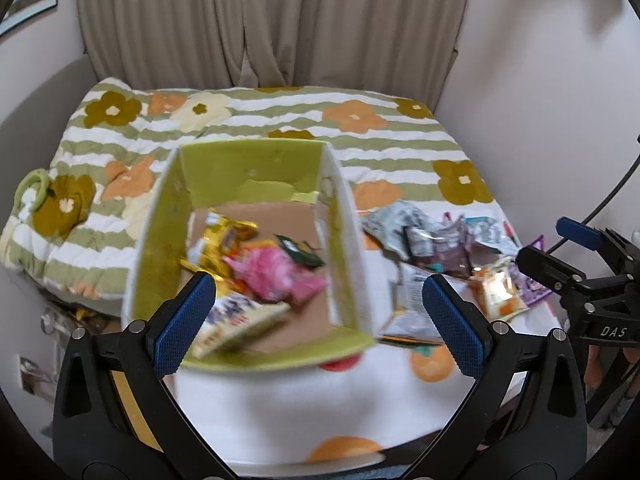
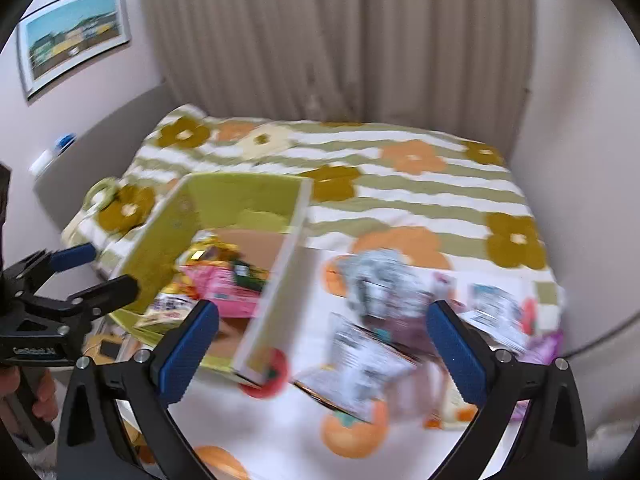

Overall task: Organize snacks
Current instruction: 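Move both tools back from the box to the snack pile, then grasp the white AIRE bag with left tool while right tool grasps cake packet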

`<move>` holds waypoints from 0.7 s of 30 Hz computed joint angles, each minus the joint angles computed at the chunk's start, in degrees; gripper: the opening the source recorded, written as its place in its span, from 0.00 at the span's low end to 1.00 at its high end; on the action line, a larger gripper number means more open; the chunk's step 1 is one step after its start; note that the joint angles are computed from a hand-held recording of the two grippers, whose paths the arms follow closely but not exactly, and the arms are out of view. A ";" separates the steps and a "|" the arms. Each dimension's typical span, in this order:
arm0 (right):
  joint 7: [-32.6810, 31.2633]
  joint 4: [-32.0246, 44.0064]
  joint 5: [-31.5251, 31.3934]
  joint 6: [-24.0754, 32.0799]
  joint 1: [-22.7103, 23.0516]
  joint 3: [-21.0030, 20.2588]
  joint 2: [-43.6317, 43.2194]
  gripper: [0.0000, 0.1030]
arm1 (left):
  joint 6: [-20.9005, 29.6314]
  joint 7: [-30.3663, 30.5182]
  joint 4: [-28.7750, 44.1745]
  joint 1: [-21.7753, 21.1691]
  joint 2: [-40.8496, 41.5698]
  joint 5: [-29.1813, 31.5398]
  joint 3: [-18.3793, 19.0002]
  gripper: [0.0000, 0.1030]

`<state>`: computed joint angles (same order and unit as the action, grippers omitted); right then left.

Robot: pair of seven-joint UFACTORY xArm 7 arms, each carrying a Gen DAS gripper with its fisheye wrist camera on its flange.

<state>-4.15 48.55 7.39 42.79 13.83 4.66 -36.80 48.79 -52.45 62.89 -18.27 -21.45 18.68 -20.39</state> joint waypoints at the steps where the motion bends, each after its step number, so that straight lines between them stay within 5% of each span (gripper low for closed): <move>1: -1.32 -1.14 -0.01 0.68 -0.11 -1.52 -2.02 1.00 | 0.78 -2.25 1.22 0.17 1.06 0.75 -1.65 1.00; 12: -15.27 -7.86 1.80 6.69 -5.48 -12.44 -10.55 1.00 | 8.25 -21.40 13.02 -7.25 16.38 13.47 -9.43 1.00; 21: -24.08 -16.47 3.74 -0.17 -9.01 -13.92 -10.39 1.00 | 7.27 -23.52 18.02 -14.50 29.31 20.21 -4.65 1.00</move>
